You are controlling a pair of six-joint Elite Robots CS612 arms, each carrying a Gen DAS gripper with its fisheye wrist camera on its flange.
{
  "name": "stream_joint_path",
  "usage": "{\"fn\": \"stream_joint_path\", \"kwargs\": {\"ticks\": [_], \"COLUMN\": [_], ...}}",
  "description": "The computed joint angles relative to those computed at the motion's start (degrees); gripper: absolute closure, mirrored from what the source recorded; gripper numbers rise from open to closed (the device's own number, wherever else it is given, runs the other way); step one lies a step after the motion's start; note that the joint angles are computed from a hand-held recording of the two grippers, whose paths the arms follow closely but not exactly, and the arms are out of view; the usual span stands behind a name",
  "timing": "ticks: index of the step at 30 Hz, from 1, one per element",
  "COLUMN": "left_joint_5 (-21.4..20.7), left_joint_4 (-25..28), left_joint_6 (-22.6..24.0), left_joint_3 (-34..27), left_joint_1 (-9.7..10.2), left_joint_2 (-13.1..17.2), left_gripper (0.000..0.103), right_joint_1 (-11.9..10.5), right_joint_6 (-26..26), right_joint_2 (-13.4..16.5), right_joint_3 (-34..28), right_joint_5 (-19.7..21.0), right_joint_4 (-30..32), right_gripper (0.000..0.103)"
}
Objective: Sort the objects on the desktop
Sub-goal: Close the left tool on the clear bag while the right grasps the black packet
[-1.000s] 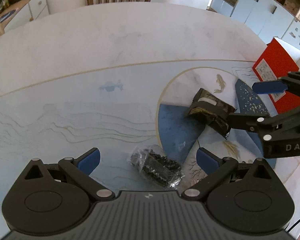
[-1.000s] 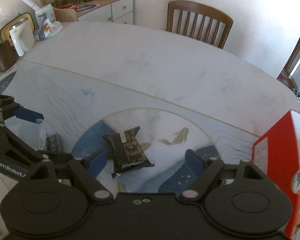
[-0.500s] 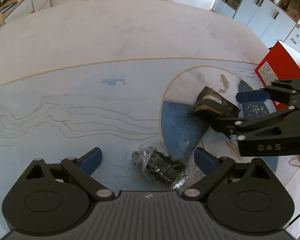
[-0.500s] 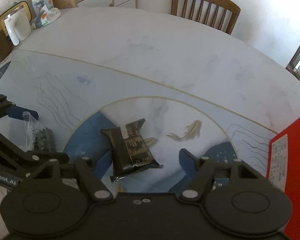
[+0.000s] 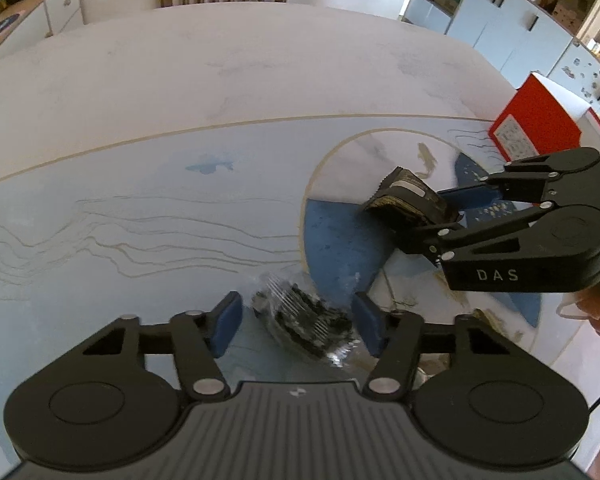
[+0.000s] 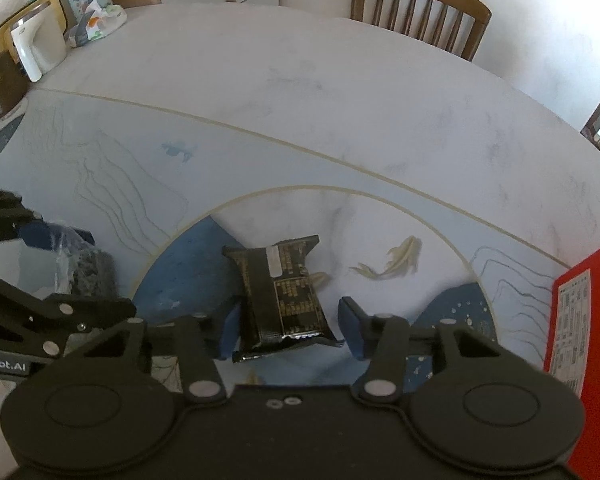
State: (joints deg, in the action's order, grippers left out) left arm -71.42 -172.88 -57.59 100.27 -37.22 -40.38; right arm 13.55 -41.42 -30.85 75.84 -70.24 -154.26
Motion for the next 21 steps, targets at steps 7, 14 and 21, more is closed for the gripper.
{"fn": "stream_joint_path", "kwargs": {"ticks": [7, 14, 21], "left_joint_5": [0.0, 0.5, 1.7], "left_joint_4": [-0.2, -0.9, -1.9], "left_joint_6": [1.2, 2.1, 2.2], "left_joint_3": [-0.2, 0.0, 0.4], "left_joint_1": [0.02, -0.03, -0.4], "left_joint_2": [0.1, 0.0, -0.7], "left_gripper": [0.061, 0.068, 0.069], "right_joint_1": [-0.4, -1.3, -2.6], "right_joint_6": [2.0, 5.3, 6.6], "right_joint_2": [-0.5, -1.4, -3.2], "right_joint_3": [1.0, 2.7, 5.2], "right_joint_5": [-0.6, -0.6, 0.4], "right_joint_4": [-1.3, -3.5, -5.0], "right_gripper": [0.064, 0.066, 0.066]}}
